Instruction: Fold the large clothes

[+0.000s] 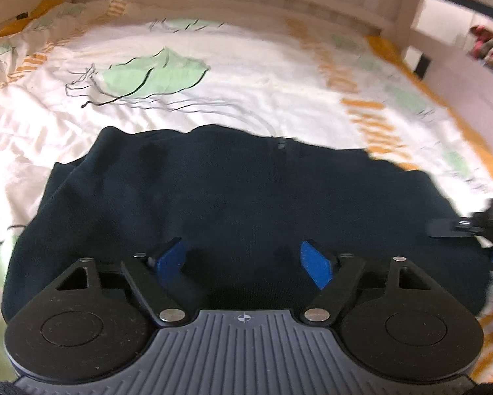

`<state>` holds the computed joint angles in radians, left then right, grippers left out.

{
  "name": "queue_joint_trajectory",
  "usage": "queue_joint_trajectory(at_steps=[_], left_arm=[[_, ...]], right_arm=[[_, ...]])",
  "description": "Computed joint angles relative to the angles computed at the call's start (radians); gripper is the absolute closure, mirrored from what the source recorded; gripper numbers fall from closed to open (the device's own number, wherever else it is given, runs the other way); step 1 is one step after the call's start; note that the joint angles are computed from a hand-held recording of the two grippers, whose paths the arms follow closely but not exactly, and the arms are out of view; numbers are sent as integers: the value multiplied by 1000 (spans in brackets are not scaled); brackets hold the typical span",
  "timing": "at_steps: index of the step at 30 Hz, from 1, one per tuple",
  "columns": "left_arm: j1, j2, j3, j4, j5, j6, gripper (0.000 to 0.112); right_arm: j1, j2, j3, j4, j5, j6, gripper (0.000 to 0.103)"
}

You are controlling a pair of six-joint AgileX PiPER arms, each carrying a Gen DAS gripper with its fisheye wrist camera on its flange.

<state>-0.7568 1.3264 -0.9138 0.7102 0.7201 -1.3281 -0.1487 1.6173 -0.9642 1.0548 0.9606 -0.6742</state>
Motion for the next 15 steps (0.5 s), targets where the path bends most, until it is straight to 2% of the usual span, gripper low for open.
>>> queue_joint_trajectory(at_steps=[1, 3, 5, 7, 15], left_arm=[[-28, -22, 22, 30, -4, -45, 49], [-69, -57, 63, 81, -27, -123, 85], [-74, -84, 112, 108, -109, -175, 97], [-82, -88, 137, 158, -148, -239, 98], [-87, -18, 158, 231, -166, -322, 97]], right_arm=[[0, -1, 1, 0, 0, 0, 0], [-6, -3, 4, -1, 4, -7, 0], [-4, -7, 6, -3, 1, -7, 0], [1, -8, 7, -2, -3, -5, 0], [-1, -8, 8, 1, 0, -7, 0]])
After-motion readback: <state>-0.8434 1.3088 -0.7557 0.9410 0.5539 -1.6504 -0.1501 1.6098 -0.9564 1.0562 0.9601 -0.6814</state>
